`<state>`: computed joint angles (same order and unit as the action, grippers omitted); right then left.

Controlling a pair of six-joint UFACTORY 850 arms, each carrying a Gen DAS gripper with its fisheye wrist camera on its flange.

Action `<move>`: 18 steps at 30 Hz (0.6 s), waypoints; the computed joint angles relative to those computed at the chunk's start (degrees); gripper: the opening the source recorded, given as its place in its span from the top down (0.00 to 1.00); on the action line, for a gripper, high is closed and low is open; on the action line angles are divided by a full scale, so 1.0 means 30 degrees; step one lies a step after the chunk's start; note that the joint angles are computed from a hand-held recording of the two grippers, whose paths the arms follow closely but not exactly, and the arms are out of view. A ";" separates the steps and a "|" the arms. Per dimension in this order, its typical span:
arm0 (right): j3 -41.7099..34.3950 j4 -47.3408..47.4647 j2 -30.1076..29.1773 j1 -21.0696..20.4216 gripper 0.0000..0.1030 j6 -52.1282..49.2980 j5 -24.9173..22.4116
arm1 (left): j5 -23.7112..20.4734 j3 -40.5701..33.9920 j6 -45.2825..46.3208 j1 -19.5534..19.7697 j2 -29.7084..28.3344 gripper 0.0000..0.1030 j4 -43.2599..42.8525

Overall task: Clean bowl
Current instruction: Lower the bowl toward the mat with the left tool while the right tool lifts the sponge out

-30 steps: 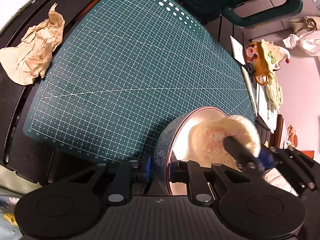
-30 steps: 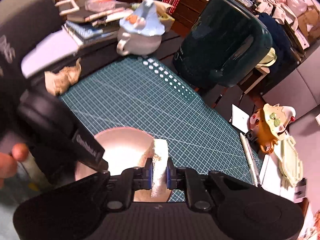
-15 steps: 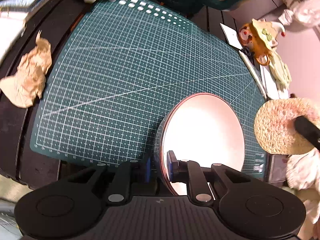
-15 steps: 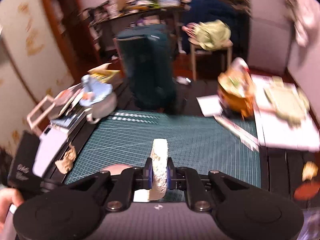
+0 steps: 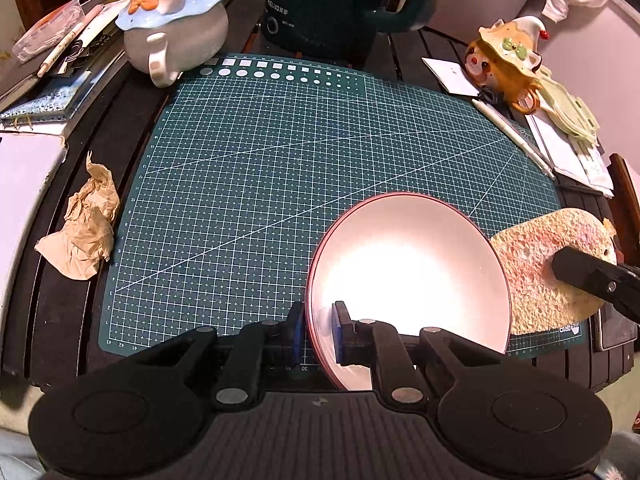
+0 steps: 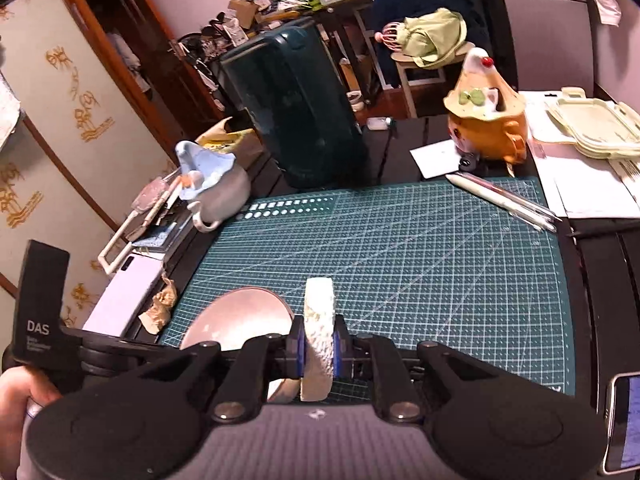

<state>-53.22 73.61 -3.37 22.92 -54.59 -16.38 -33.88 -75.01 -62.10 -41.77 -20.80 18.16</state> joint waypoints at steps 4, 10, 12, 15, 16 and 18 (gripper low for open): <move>0.0014 0.0411 -0.0065 -0.0141 0.89 -0.0047 -0.0294 | -0.0577 -0.0353 -0.0211 -0.0378 -0.0319 0.81 0.0898; 0.0069 0.1408 -0.0023 -0.0157 0.89 -0.0761 -0.0375 | 0.1145 0.0579 -0.0083 -0.0544 0.0262 0.63 0.1596; 0.0062 0.1614 -0.0031 -0.0141 0.88 -0.0921 -0.0385 | 0.0502 0.0298 -0.0378 -0.0688 0.0191 0.52 0.2101; 0.0078 0.1746 -0.0023 -0.0139 0.88 -0.1122 -0.0426 | -0.0092 -0.0026 0.0018 -0.0514 0.0089 0.51 0.0988; 0.0093 0.1821 -0.0016 -0.0137 0.88 -0.1187 -0.0416 | -0.0138 -0.0008 -0.0056 -0.0482 0.0104 0.51 0.0853; 0.0114 0.2016 -0.0019 -0.0181 0.88 -0.1358 -0.0477 | -0.0018 0.0049 0.0575 -0.0401 0.0152 0.51 0.0173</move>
